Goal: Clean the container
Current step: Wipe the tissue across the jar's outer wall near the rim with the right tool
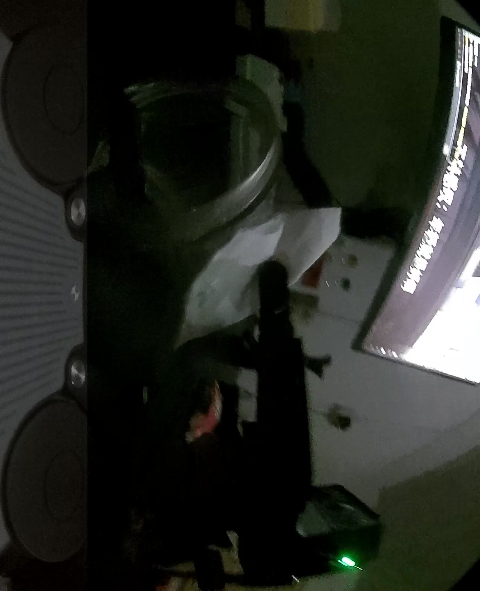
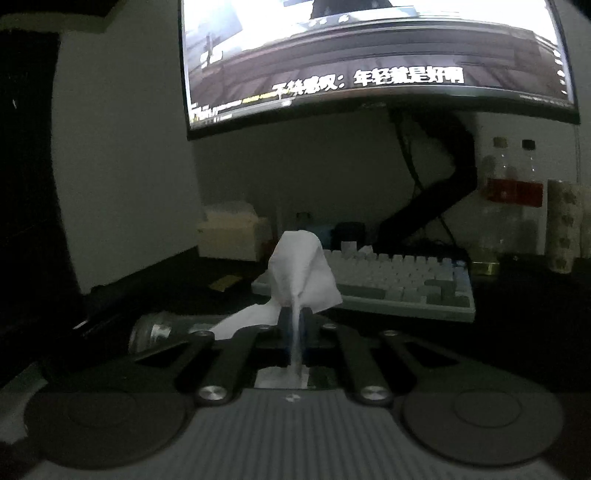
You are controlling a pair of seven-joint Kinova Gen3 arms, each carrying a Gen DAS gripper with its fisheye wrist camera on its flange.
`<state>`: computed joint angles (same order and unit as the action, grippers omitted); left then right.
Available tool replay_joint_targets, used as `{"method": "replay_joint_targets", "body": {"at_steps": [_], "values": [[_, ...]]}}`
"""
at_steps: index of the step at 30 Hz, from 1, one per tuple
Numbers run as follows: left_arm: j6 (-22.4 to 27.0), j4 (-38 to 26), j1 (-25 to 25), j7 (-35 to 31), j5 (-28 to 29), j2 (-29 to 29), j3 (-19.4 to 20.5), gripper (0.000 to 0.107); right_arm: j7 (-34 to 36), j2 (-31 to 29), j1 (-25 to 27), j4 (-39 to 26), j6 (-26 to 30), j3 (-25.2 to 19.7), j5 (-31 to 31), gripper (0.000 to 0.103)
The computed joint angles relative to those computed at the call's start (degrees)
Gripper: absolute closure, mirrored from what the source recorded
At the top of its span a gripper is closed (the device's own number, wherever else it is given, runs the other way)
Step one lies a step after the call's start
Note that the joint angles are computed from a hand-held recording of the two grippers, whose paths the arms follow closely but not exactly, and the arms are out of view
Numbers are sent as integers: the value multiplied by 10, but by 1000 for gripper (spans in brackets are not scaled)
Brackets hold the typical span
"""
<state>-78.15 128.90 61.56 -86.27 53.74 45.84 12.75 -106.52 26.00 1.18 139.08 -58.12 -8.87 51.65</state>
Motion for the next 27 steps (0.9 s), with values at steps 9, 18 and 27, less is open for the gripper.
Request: {"method": "replay_joint_targets", "body": {"at_steps": [9,18,27], "values": [[-27,39,-53,95,-162,10,16,86,-96,15,89,-28,-47,18,175,96],[36,-22,9,-43,-40,5,-1,25,-60,10,64,-3,-36,-1,140,95],[25,-12,5,-21,-27,1,6,13,-15,-14,-147,11,-14,153,-41,94]]}}
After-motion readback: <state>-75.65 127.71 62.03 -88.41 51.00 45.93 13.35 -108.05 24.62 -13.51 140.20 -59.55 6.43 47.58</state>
